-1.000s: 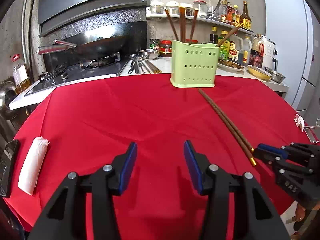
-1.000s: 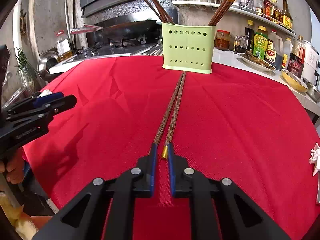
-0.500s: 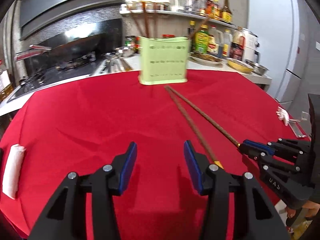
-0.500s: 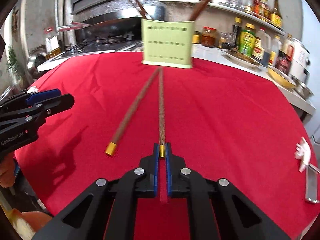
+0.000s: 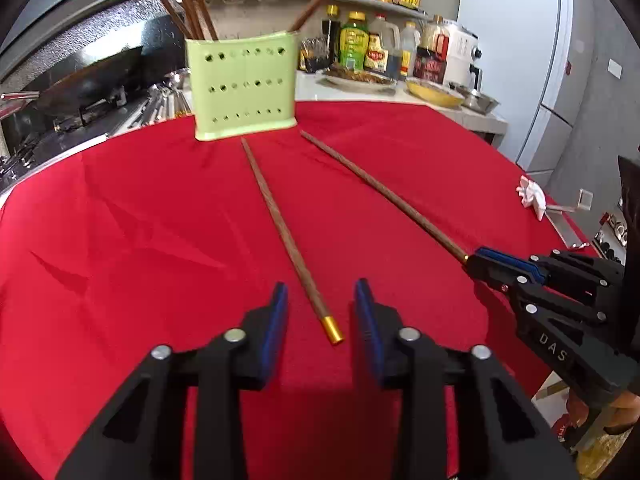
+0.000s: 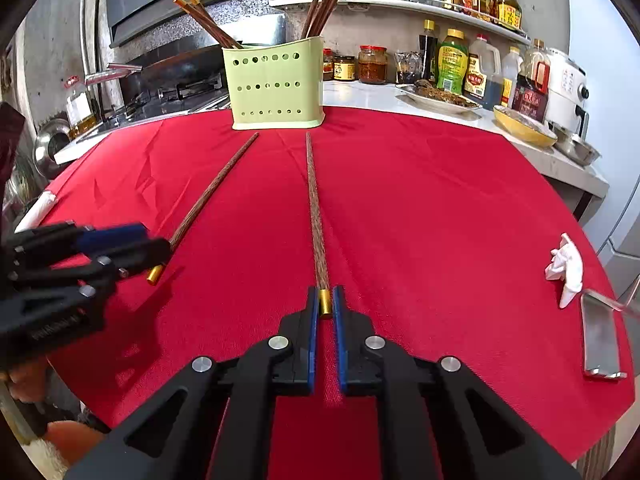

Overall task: Organize utensils
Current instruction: 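Lower the left tool onto a chopstick on the cloth while the right tool closes on another, then lift the left tool's chopstick upright while the right tool lifts its own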

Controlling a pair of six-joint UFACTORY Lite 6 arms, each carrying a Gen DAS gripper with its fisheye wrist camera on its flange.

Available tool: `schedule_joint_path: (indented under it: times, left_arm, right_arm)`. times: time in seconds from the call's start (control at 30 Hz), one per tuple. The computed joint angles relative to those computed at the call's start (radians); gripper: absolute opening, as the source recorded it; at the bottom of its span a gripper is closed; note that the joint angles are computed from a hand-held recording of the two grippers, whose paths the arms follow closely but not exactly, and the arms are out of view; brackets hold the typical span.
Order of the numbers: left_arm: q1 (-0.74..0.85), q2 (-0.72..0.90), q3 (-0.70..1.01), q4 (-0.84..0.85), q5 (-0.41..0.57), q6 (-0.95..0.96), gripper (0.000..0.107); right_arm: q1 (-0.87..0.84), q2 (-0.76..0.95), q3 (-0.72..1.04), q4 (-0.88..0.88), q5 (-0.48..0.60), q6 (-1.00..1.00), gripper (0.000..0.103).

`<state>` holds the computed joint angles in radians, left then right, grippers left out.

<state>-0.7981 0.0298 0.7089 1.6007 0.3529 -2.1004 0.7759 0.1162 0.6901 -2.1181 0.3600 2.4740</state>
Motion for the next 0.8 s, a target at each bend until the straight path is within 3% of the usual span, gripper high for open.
schedule_joint_path:
  times: [0.13, 0.37, 0.43, 0.53, 0.8]
  left_arm:
    - [-0.031, 0.037, 0.023, -0.07, 0.054, 0.072, 0.011]
    - [-0.043, -0.045, -0.065, -0.113, 0.126, 0.146, 0.007]
    - [-0.019, -0.087, -0.103, -0.131, 0.133, 0.161, 0.007]
    - [0.025, -0.172, -0.177, -0.153, 0.133, 0.174, 0.007]
    - [0.006, -0.241, -0.225, -0.215, 0.147, 0.244, 0.007]
  right_arm:
    - [-0.004, 0.002, -0.008, -0.065, 0.007, 0.071, 0.011]
    - [-0.006, 0.025, -0.008, -0.177, 0.04, 0.194, 0.013]
    - [-0.007, 0.032, -0.003, -0.208, 0.041, 0.222, 0.021]
    - [0.018, 0.055, 0.02, -0.159, 0.058, 0.179, 0.025]
    - [0.076, 0.04, -0.024, -0.11, 0.134, 0.167, 0.02]
